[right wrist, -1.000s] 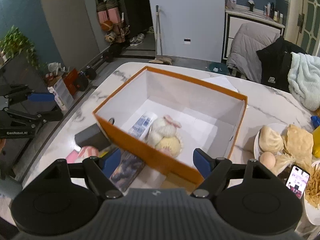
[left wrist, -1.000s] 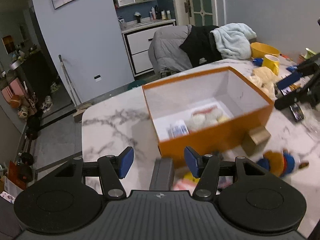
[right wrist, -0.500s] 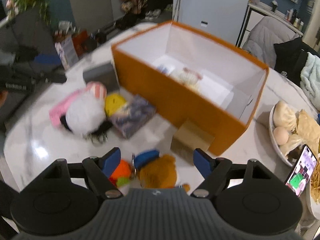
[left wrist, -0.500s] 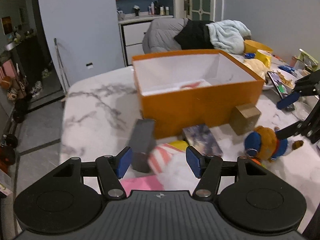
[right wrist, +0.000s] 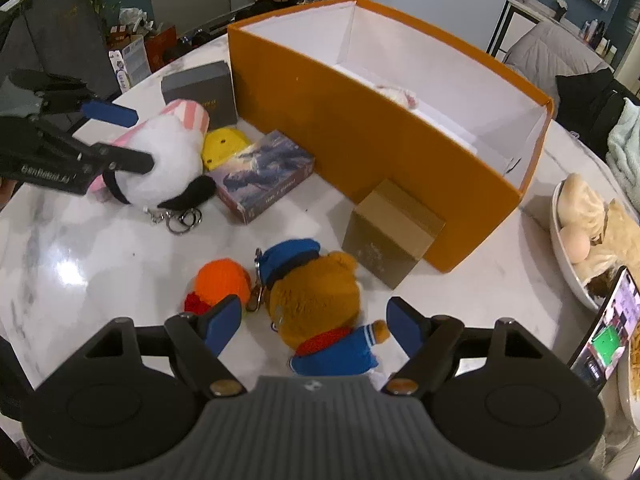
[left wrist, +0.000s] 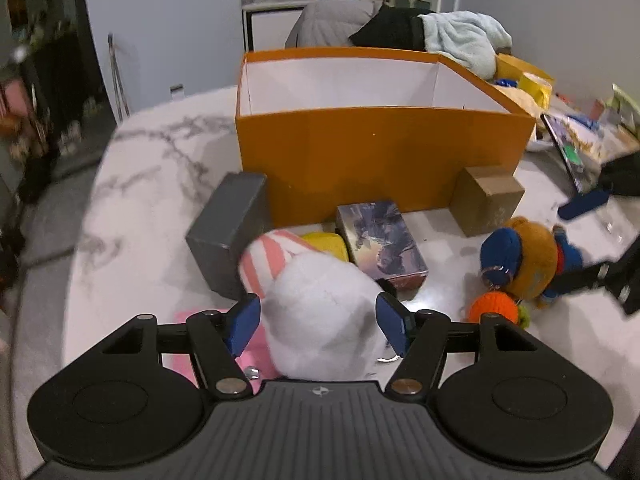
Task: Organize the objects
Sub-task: 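Grasp the white panda plush with the left gripper while the right grasps the brown bear plush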
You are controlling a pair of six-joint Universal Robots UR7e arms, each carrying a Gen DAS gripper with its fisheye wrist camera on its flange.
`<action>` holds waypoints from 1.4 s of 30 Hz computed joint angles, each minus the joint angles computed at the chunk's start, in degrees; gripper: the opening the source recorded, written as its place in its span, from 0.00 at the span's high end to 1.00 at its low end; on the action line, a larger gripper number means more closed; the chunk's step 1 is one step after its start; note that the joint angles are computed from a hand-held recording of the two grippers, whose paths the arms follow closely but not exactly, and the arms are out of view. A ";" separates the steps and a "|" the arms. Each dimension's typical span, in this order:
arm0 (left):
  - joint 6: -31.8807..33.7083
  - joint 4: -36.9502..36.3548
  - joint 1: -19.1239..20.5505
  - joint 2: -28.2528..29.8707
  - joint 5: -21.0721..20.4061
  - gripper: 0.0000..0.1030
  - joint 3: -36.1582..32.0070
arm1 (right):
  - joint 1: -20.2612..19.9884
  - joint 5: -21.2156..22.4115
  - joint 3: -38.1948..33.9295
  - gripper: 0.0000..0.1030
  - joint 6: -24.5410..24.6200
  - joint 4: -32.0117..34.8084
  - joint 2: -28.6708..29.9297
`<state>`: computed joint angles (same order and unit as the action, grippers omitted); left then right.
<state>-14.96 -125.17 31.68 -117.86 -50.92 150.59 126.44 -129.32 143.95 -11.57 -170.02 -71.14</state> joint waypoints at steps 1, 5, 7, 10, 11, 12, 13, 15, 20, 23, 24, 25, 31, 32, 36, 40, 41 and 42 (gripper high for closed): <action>-0.26 -0.73 0.57 0.64 -0.82 0.27 -0.21 | -0.19 -0.06 0.13 0.22 -0.48 -0.43 0.39; -0.78 -2.53 0.65 3.20 0.29 0.21 -0.26 | -0.61 -1.16 0.52 0.21 -3.22 -3.08 2.30; -0.73 -3.52 0.90 4.25 0.46 0.17 -0.22 | -0.70 -1.75 0.64 0.21 -5.07 -4.47 3.13; -0.50 -4.01 0.87 6.12 1.85 0.15 -0.16 | -0.95 -2.67 0.59 0.22 -7.52 -5.99 4.52; -0.76 -4.08 0.97 6.70 2.34 0.15 -0.17 | -1.06 -3.00 0.51 0.24 -8.19 -6.41 5.03; -1.14 -4.73 1.24 7.08 2.52 0.14 -0.09 | -1.20 -3.31 0.47 0.27 -8.82 -6.89 5.59; -1.59 -5.47 1.66 7.32 2.47 0.14 -0.09 | -1.38 -3.57 0.46 0.28 -9.28 -7.36 6.05; -2.83 -6.61 2.55 7.89 2.16 0.13 -0.34 | -1.96 -3.76 0.45 0.32 -10.18 -8.51 6.97; -4.56 -7.03 3.63 10.01 1.98 0.10 -1.00 | -3.28 -3.10 0.52 0.37 -11.02 -9.06 7.89; -5.31 -7.64 3.73 11.06 2.36 0.07 -0.83 | -3.39 -3.13 0.73 0.36 -11.56 -10.21 8.40; -5.43 -7.70 3.67 11.35 2.50 0.07 -0.80 | -3.40 -3.11 0.75 0.36 -11.63 -10.23 8.38; -5.47 -7.71 3.71 11.66 2.56 0.07 -0.86 | -3.41 -3.08 0.75 0.36 -11.56 -10.20 8.35; -5.20 -9.32 5.84 12.88 -0.06 0.09 -1.06 | -3.68 -3.11 1.16 0.36 -11.79 -11.80 9.15; -4.79 -9.51 5.47 12.75 0.12 0.10 -0.73 | -3.70 -3.17 1.30 0.36 -11.96 -12.22 9.35; -3.70 -7.76 5.14 12.05 -0.85 0.16 -1.21 | -4.04 -2.78 2.23 0.37 -12.51 -13.96 8.97; -3.46 -5.25 5.94 10.17 -3.58 0.19 -2.12 | -4.53 -1.99 2.98 0.39 -12.20 -14.86 8.19; -3.07 -4.40 5.69 9.44 -3.99 0.19 -2.18 | -4.66 -1.72 3.18 0.40 -12.11 -14.98 7.83; -2.76 -3.64 5.24 8.76 -4.09 0.19 -2.14 | -4.77 -1.43 3.34 0.40 -11.89 -14.83 7.41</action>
<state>-17.72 -128.81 36.92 -109.10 -55.01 148.45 121.67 -130.75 147.29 -23.47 -184.85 -63.73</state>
